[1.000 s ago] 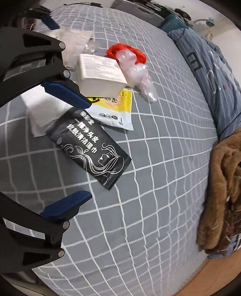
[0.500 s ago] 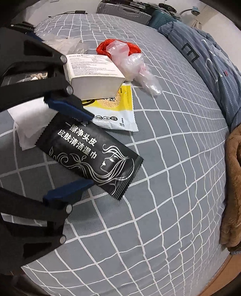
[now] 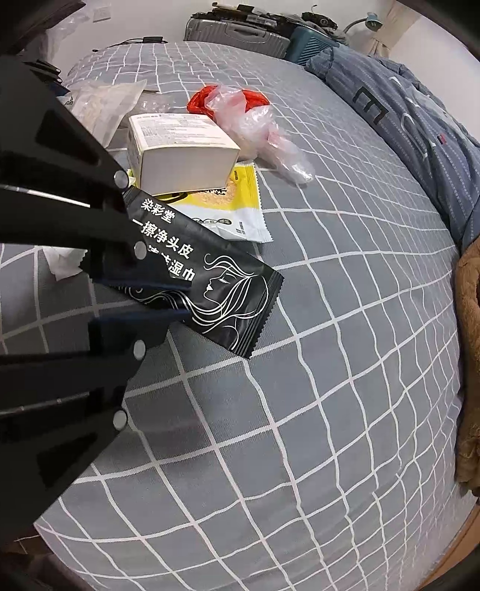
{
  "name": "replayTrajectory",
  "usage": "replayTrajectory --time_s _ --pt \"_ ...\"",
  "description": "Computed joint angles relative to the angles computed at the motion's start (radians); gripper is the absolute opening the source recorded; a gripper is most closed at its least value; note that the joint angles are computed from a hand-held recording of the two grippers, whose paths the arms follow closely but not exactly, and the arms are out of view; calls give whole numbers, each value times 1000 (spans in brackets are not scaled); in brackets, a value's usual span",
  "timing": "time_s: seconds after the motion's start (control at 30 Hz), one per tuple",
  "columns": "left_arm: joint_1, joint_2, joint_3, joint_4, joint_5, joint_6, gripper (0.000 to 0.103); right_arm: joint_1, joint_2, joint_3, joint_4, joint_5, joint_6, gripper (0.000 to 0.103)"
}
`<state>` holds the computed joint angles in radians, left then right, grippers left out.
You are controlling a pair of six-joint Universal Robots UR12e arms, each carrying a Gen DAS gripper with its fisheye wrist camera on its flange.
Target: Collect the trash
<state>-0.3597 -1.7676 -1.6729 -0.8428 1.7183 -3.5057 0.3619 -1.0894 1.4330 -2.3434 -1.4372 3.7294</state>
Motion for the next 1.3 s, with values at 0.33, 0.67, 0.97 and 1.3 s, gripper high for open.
replayTrajectory --time_s 0.33,0.67,0.97,1.3 --pt "2 13 -13 14 -2 4 42 22 47 -93 76 -41 39 64" --pt "8 22 -25 31 -27 1 42 32 84 -145 123 -48 55 58" --pt "4 29 -30 38 -24 -3 42 19 57 -102 93 -9 50 41" --pt "4 45 -39 49 -18 -14 42 12 24 -79 90 -32 73 47"
